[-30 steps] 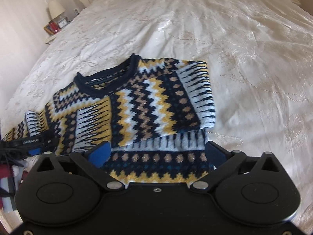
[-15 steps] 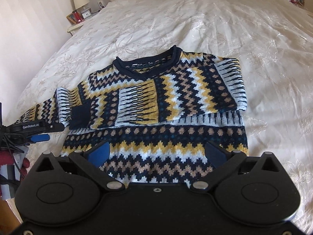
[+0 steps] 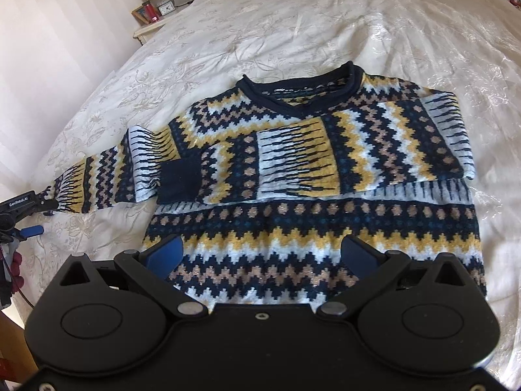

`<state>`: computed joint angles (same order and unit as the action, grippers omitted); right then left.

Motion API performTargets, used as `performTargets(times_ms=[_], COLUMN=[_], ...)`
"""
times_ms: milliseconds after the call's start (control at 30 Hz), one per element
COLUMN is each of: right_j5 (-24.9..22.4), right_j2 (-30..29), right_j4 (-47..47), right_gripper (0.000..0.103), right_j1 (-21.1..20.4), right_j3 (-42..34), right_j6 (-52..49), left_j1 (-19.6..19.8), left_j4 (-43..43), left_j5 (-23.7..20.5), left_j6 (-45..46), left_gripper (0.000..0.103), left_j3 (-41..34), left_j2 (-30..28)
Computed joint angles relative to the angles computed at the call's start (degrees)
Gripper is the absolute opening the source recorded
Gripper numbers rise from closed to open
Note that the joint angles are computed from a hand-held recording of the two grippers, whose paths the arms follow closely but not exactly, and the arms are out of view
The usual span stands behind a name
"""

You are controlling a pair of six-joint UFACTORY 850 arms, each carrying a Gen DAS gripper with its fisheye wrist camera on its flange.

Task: Fold small clothes
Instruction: 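Grasp the other navy cuff with the left gripper and lift it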

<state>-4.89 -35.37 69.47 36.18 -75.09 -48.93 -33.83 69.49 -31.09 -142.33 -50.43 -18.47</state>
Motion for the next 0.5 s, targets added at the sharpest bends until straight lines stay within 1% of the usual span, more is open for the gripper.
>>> performTargets(times_ms=[267, 300, 333, 367, 433, 467, 500], right_j5=[-0.41, -0.55, -0.71, -0.96, -1.45, -1.76, -2.08], right_j2=[-2.31, -2.50, -2.66, -2.86, -3.15, -3.27, -3.38], right_j4=[-20.43, -22.17, -23.51, -25.42, -28.72, -30.12, -31.23], right_gripper=[0.103, 0.103, 0.103, 0.103, 0.103, 0.103, 0.103], right_j1=[2.12, 2.28, 2.40, 2.52, 2.73, 2.82, 2.89], right_j3=[-3.98, -4.33, -4.60, -4.95, -5.42, -5.62, -5.78], right_j6=[20.80, 22.65, 24.06, 25.99, 29.15, 30.38, 31.33], left_j1=[4.55, 5.08, 5.62, 6.03, 6.82, 7.22, 7.50], left_j4=[2.52, 2.50, 2.05, 1.15, -0.83, -1.35, -0.88], left_j5=[-1.79, -1.71, -1.64, -1.79, -2.11, -1.85, -1.35], left_j6=[-1.80, -1.57, -0.88, 0.16, 2.33, 2.79, 2.10], left_gripper=[0.096, 0.092, 0.084, 0.078, 0.055, 0.050, 0.042], left_j3=[1.17, 1.11, 1.04, 0.93, 1.35, 1.30, 1.47], left_j2=[-0.28, -0.53, -0.74, -0.94, -0.69, -0.79, -0.74])
